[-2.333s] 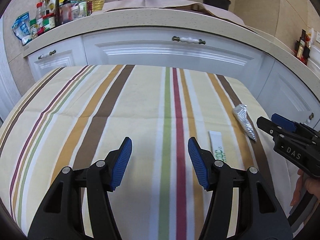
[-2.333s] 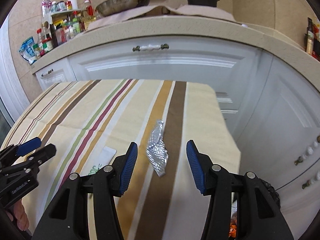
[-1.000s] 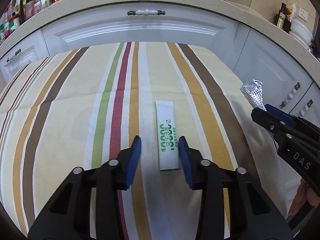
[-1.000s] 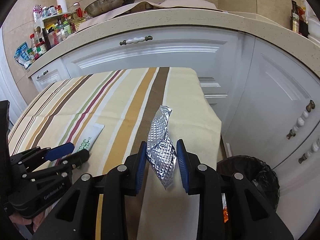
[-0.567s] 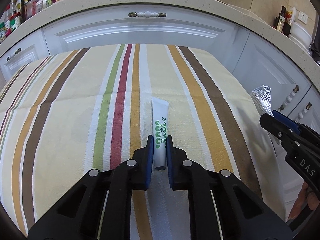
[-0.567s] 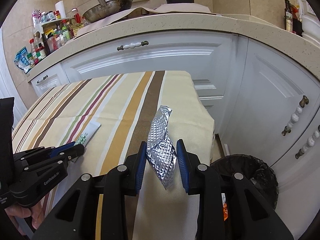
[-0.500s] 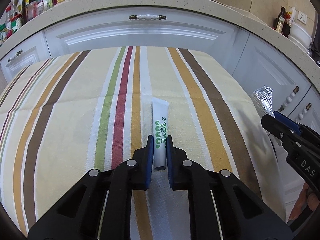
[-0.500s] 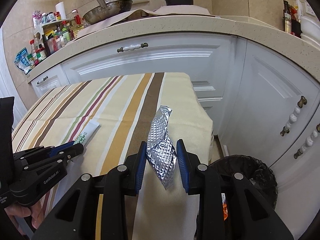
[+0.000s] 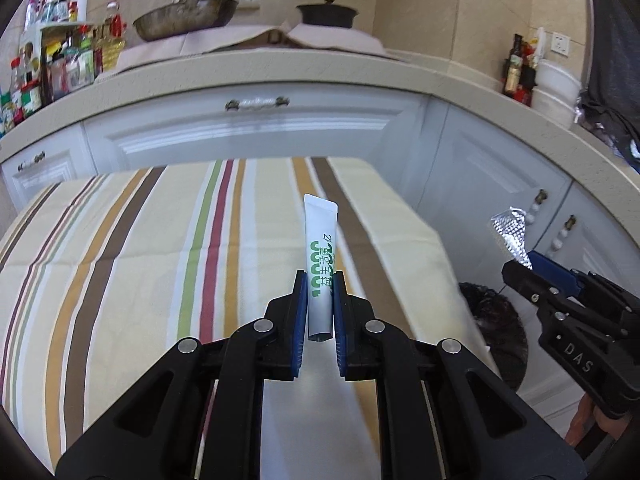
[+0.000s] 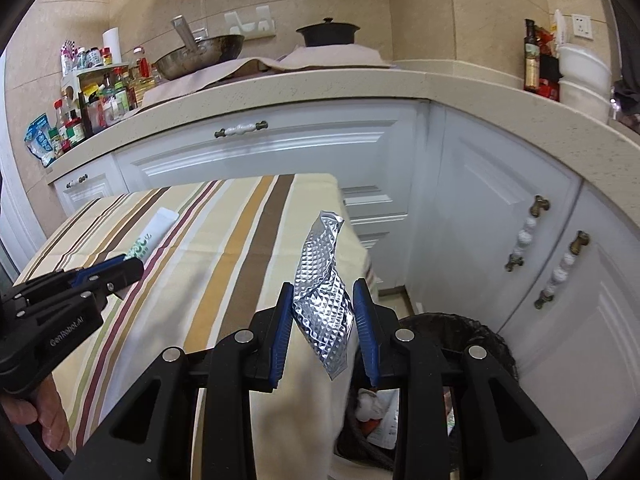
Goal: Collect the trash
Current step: 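Carry the foil packet and tube over the bin and open both tools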
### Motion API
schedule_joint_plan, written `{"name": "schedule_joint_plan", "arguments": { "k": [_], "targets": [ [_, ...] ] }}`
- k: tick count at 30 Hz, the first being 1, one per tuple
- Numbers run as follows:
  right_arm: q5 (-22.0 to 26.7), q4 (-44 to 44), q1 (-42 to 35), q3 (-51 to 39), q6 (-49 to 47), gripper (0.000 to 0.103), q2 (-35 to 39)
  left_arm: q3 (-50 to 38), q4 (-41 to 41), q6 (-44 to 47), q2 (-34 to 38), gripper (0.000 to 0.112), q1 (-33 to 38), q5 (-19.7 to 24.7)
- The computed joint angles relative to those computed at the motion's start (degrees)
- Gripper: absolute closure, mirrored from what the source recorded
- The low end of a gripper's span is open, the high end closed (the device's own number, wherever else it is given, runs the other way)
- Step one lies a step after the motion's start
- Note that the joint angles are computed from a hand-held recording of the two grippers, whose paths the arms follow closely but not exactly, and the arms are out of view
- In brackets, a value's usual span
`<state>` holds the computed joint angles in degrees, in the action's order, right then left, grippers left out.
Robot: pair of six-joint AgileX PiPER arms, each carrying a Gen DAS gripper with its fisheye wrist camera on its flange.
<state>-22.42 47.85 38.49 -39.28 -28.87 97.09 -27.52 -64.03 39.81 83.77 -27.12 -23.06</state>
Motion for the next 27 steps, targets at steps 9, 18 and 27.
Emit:
{"name": "schedule_joint_plan", "arguments": {
  "k": [9, 18, 27],
  "targets": [
    [-5.1, 2.9, -0.8, 9.7, -0.7, 0.072, -9.2, -2.2, -11.5, 8.9, -1.9, 0.1, -13.9, -7.4],
    [-7.2, 3.2, -4.4, 17.9, 0.5, 0.072, -16.8, -7.1, -15.1, 11.1, 3.2, 0.1, -23.2, -10.2],
    [-7.6, 1.1, -8.9, 23.1, 2.6, 0.072, -21.1, -12.3, -15.7, 11.3, 9.7, 0.1, -26.9, -10.4]
  ]
}}
